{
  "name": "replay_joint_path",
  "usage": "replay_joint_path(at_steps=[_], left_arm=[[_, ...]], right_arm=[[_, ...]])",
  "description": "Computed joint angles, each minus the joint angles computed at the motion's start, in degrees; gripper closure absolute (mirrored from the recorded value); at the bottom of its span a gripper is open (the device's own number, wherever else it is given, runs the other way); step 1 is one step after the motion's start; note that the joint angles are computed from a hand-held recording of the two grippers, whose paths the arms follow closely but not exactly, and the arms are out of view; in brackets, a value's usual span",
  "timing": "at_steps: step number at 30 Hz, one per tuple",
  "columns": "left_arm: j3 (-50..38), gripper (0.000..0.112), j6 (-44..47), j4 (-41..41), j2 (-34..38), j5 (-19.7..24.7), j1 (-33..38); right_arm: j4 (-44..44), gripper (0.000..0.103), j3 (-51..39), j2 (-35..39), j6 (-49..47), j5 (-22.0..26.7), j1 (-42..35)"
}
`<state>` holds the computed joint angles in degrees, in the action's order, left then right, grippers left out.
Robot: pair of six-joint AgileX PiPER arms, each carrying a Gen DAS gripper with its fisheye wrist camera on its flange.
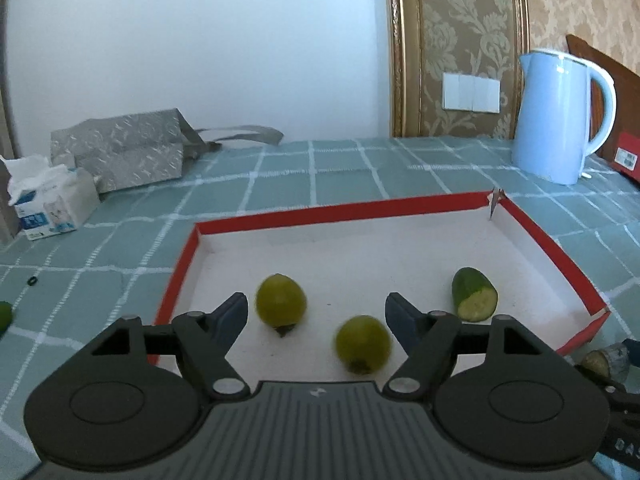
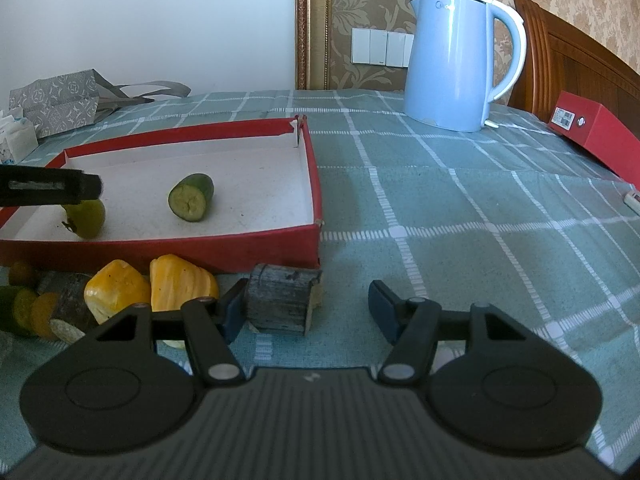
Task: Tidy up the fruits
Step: 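Grasp the grey bark-covered chunk with the right tool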
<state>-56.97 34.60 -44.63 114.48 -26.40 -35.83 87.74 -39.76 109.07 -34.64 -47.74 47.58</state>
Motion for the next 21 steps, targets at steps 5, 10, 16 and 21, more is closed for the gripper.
replay_joint_path(at_steps=[5,10,16,21], left_arm=[[10.67,0.036,-11.01,9.02,-5.72,-6.13,0.78],[21.61,0.033,-22.1,15.92,-8.5,-14.81,3.08],[26.5,0.033,-29.11,22.8,-6.78,-18.37,9.49],[25.76,0.033,-38.49,29.97,-7.38,-14.81,15.51]], right_arm=[[-0.04,0.042,0.02,0.0,0.02,0.01,-0.02],[0.01,0.042,0.01,0.02,-0.07,-0.05,0.0],[-0.64,0.052,-0.08,0.18,-0.62,-0.29,0.49],[-0.92,0.064,-0.18,0.22,-0.73,-0.34,1.1]])
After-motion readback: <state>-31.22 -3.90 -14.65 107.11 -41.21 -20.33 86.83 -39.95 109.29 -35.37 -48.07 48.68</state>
